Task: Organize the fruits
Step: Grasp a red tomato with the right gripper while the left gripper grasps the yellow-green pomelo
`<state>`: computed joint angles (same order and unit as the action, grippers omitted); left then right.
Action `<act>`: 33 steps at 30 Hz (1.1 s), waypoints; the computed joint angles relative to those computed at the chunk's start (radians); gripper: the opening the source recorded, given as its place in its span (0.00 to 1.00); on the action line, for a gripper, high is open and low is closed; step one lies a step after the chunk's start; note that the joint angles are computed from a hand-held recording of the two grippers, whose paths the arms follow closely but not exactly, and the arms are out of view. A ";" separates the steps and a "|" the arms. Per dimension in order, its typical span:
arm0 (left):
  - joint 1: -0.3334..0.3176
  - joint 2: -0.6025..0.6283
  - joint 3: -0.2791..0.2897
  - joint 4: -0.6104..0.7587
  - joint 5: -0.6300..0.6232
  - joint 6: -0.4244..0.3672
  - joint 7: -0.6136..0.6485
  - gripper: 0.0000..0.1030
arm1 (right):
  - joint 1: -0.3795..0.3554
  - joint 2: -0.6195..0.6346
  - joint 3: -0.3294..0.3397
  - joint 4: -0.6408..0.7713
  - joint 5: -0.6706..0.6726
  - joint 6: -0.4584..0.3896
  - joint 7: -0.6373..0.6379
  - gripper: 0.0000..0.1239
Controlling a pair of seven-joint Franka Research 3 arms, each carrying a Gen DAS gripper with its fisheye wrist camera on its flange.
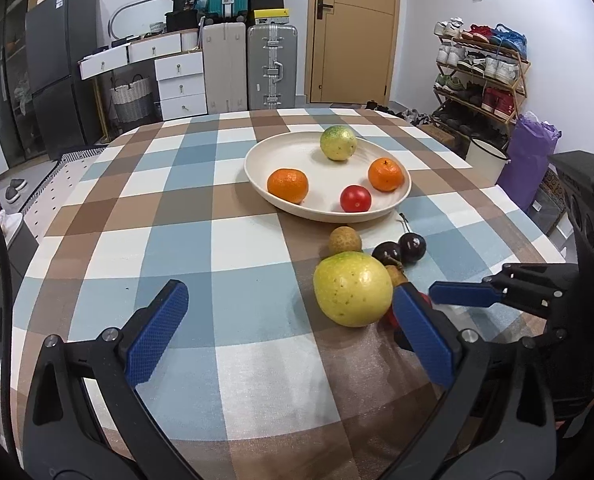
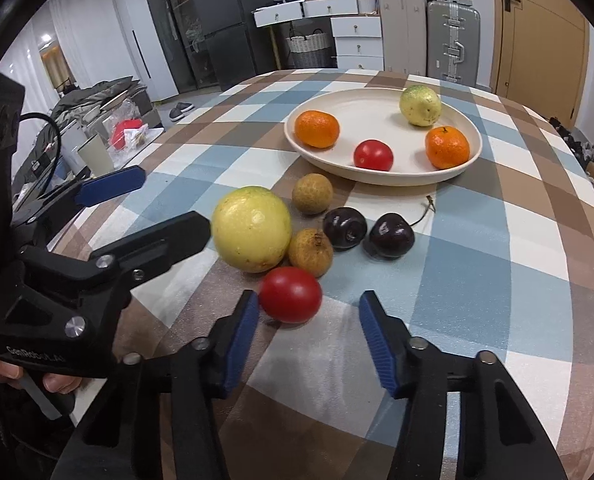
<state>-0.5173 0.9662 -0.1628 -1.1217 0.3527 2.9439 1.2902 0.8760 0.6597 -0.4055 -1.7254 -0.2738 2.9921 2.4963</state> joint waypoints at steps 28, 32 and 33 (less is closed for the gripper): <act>-0.006 0.246 -0.145 0.431 -0.239 -0.300 0.343 0.64 | 0.315 -0.024 -0.333 -0.220 0.166 0.150 0.070 0.26; -0.015 0.261 -0.152 0.465 -0.297 -0.330 0.404 0.49 | 0.336 -0.021 -0.348 -0.231 0.215 0.157 0.036 0.26; -0.019 0.253 -0.141 0.451 -0.298 -0.321 0.406 0.49 | 0.342 -0.020 -0.353 -0.235 0.227 0.160 0.027 0.26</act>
<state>-0.5363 1.2191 -0.3041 -0.6711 0.0545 2.6226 1.6963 1.2185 0.6392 -0.7586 -1.9606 -0.0470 3.1526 2.5233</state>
